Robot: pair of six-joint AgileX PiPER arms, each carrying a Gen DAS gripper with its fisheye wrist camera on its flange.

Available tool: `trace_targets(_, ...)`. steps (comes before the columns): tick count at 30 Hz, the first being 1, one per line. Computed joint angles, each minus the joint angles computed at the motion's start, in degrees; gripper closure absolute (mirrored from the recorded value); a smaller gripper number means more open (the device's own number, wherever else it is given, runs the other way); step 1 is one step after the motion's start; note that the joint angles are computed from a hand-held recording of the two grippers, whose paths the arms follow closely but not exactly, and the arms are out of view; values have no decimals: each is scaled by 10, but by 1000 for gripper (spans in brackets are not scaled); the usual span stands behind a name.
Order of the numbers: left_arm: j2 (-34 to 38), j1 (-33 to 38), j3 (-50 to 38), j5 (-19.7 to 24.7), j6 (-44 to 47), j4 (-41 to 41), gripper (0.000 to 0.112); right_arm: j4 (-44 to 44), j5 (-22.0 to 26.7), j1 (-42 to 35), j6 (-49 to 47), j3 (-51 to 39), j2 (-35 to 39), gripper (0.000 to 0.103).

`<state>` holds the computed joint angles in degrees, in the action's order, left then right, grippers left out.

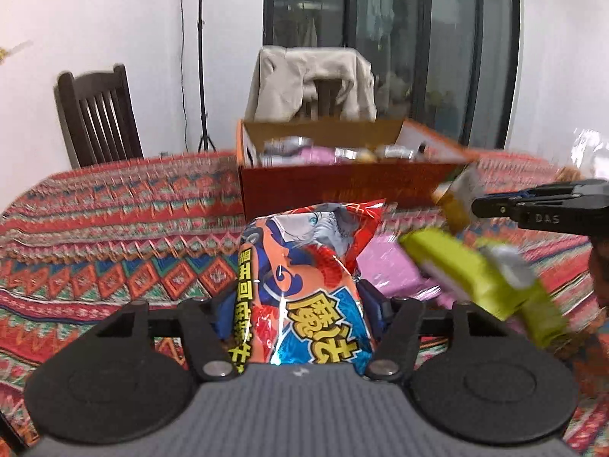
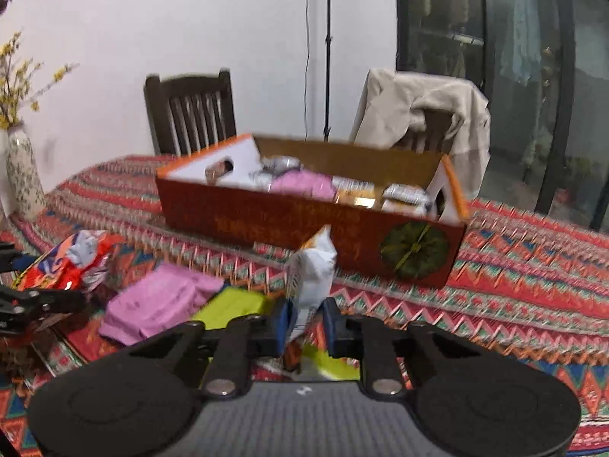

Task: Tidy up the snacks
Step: 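Carry the chip bag and white packet over the cardboard box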

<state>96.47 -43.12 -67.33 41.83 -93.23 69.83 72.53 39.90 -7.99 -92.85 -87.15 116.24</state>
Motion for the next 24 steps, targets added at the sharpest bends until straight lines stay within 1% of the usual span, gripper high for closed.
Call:
trace_targets(2, -26, -32, 11, 34, -24, 15, 48, 27, 15, -14, -20, 18, -23, 93)
trace_targets(6, -69, -106, 35, 103, -71, 36, 48, 67, 47, -43, -64, 76, -85, 93)
trace_targets(9, -85, -152, 45, 147, -93, 38, 48, 14, 68, -51, -40, 79, -109, 91)
trace_targets(10, -88, -163, 48, 159, -102, 37, 48, 20, 71, -51, -52, 81, -109, 91)
trace_targets(11, -91, -168, 51, 166, -109, 34, 48, 27, 70, -49, -61, 81, -104, 84)
trace_targets(12, -92, -168, 52, 166, -113, 29, 48, 22, 71, -44, -62, 74, -97, 60)
trace_targets(13, -92, -165, 52, 165, -116, 25, 48, 5, 67, -33, -48, 56, -82, 46)
trace_targets(14, -91, -157, 50, 158, -115, 20, 48, -22, 56, -19, -11, 31, -67, 32)
trace_targets(15, -89, -149, 47, 153, -113, 18, 48, -59, 49, -4, 46, -4, -44, 30)
trace_targets(16, -84, -139, 41, 151, -106, 17, 48, -87, 44, 10, 103, -46, -11, 30)
trace_targets(17, -83, -131, 41, 147, -104, 20, 48, -115, 50, 21, 161, -89, 19, 30)
trace_targets(21, -72, -85, 30, 113, -86, 16, 48, -262, 91, 65, 390, -283, 139, 30)
trace_targets(22, -67, -71, 23, 104, -79, 10, 48, -297, 103, 76, 447, -333, 168, 30)
trace_targets(23, -66, -63, 27, 97, -81, 11, 48, -327, 129, 82, 499, -388, 197, 31)
trace_targets(24, -65, -53, 28, 89, -82, 13, 48, -341, 153, 85, 536, -437, 224, 36)
